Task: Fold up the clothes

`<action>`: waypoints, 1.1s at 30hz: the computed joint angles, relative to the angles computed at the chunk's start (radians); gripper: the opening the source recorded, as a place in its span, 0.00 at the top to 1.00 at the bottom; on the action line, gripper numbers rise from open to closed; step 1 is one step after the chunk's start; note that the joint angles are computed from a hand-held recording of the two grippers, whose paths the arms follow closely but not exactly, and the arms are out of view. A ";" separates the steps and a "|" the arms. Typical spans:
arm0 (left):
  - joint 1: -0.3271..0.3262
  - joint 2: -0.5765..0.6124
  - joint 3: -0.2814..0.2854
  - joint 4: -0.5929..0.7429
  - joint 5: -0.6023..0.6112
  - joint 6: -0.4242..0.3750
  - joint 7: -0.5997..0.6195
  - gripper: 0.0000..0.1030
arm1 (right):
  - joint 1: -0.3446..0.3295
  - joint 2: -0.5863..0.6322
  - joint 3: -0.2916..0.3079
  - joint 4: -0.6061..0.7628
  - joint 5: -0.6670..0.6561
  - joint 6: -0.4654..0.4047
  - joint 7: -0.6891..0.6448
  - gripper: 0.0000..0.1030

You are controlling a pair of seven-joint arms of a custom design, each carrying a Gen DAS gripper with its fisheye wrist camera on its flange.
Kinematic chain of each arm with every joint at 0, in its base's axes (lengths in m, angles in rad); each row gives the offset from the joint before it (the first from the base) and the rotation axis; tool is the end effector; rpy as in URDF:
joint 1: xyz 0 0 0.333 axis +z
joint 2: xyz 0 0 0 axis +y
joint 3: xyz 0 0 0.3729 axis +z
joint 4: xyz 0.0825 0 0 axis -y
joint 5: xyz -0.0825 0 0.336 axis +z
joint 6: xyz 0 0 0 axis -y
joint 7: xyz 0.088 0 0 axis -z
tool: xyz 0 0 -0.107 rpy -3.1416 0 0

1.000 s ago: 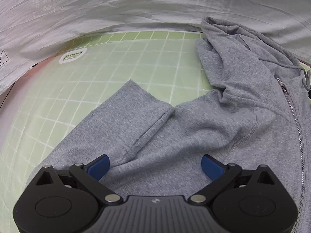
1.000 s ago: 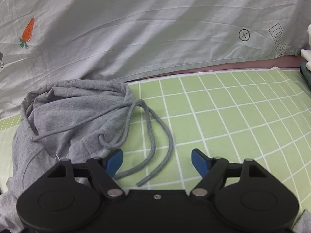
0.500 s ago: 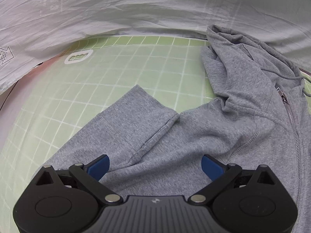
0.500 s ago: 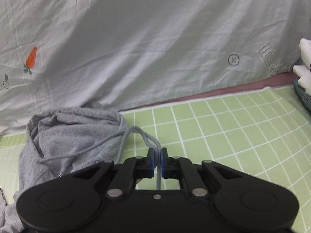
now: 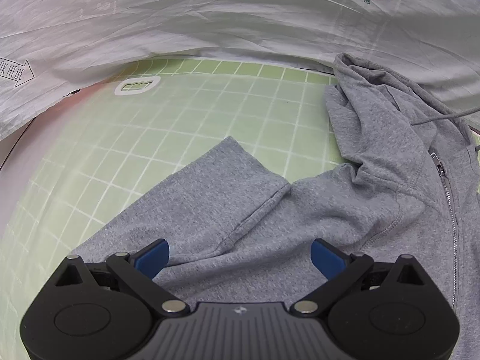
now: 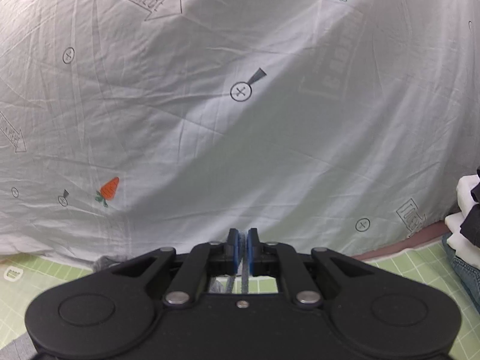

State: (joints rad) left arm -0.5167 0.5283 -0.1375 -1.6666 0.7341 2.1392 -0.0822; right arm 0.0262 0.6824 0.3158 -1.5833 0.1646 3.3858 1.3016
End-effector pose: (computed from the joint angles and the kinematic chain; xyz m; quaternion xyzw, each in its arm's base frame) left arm 0.5568 -0.3709 0.3819 -0.8519 0.4515 -0.0770 0.2540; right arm 0.7250 0.1581 0.4622 -0.6597 0.5220 -0.2963 0.4522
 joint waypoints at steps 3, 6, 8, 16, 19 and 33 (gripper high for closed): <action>0.005 0.001 -0.002 -0.004 -0.008 0.009 0.000 0.03 | 0.057 0.006 -0.081 0.017 0.031 -0.087 0.008 0.93; 0.006 0.003 -0.002 -0.006 -0.012 0.013 0.005 0.03 | 0.116 0.017 -0.168 0.019 0.076 -0.194 0.011 0.83; 0.006 0.006 -0.002 -0.003 -0.015 0.012 0.011 0.03 | 0.132 0.022 -0.194 0.004 0.102 -0.241 0.014 0.65; 0.011 0.038 -0.004 0.029 -0.053 0.007 0.061 0.03 | 0.141 0.081 -0.206 0.057 0.168 -0.423 0.029 0.57; 0.010 0.041 -0.002 0.033 -0.059 0.009 0.072 0.03 | 0.135 0.100 -0.176 0.086 0.180 -0.447 -0.012 0.57; 0.013 0.040 0.004 0.035 -0.077 -0.001 0.070 0.03 | 0.273 0.083 -0.402 0.039 0.083 -0.359 0.041 0.97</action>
State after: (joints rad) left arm -0.5039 0.5687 -0.1334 -1.6315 0.6571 2.1386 -0.0118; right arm 0.2994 0.7650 -0.0862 -1.5439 0.2474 3.0264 1.3427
